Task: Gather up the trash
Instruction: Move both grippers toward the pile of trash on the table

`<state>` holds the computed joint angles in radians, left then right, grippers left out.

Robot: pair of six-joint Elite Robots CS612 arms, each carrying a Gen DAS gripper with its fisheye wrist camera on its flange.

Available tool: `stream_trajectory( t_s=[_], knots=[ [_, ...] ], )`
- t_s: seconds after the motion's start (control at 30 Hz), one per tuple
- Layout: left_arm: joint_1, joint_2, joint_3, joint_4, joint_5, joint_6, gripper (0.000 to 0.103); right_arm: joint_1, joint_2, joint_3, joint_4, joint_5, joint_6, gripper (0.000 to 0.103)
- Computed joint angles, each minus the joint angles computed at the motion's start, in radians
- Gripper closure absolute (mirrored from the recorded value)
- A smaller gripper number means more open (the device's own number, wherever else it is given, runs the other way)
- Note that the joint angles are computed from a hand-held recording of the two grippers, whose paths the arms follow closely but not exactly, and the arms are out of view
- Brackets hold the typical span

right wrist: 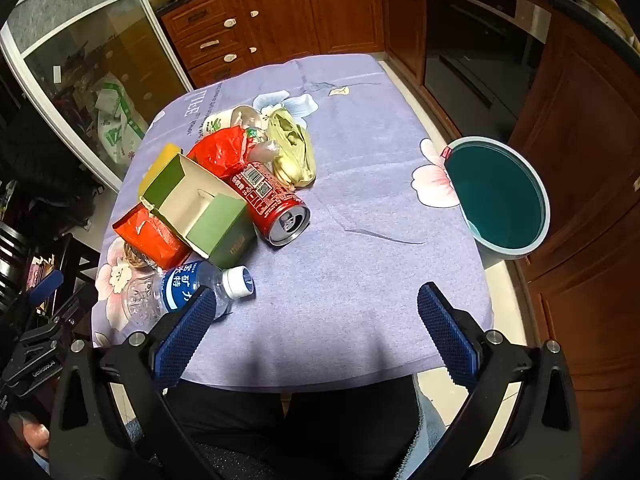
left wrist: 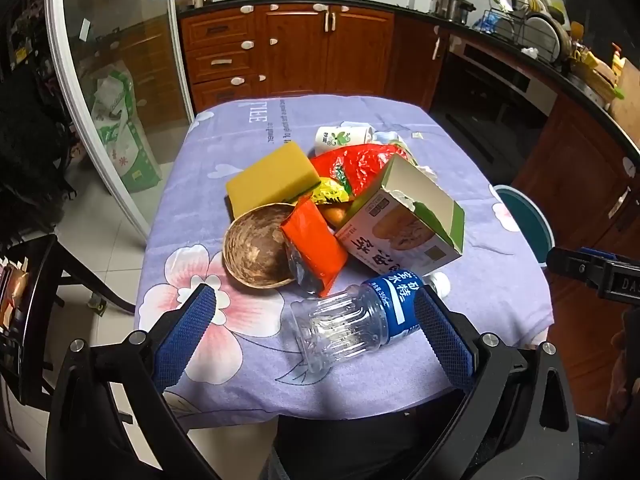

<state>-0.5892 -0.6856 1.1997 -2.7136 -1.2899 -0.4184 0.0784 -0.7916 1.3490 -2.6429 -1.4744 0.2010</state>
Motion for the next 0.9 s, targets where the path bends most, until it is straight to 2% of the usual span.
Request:
stream_trajectory(
  t_s=[0.3,0.77,0.9],
  knots=[
    [-0.003,0.006,0.0,-0.014,0.018,0.014,0.004,0.001,-0.003,-0.004,-0.001,0.0,-0.005,0.006],
    [0.004,0.005,0.006,0.003,-0.018,0.016,0.004,0.004,0.007,-0.014,0.027,0.006,-0.005,0.006],
    [0.01,0.007,0.008,0.011,-0.04,0.041,0.004,0.004,0.011,-0.02,0.041,0.015,-0.005,0.006]
  ],
)
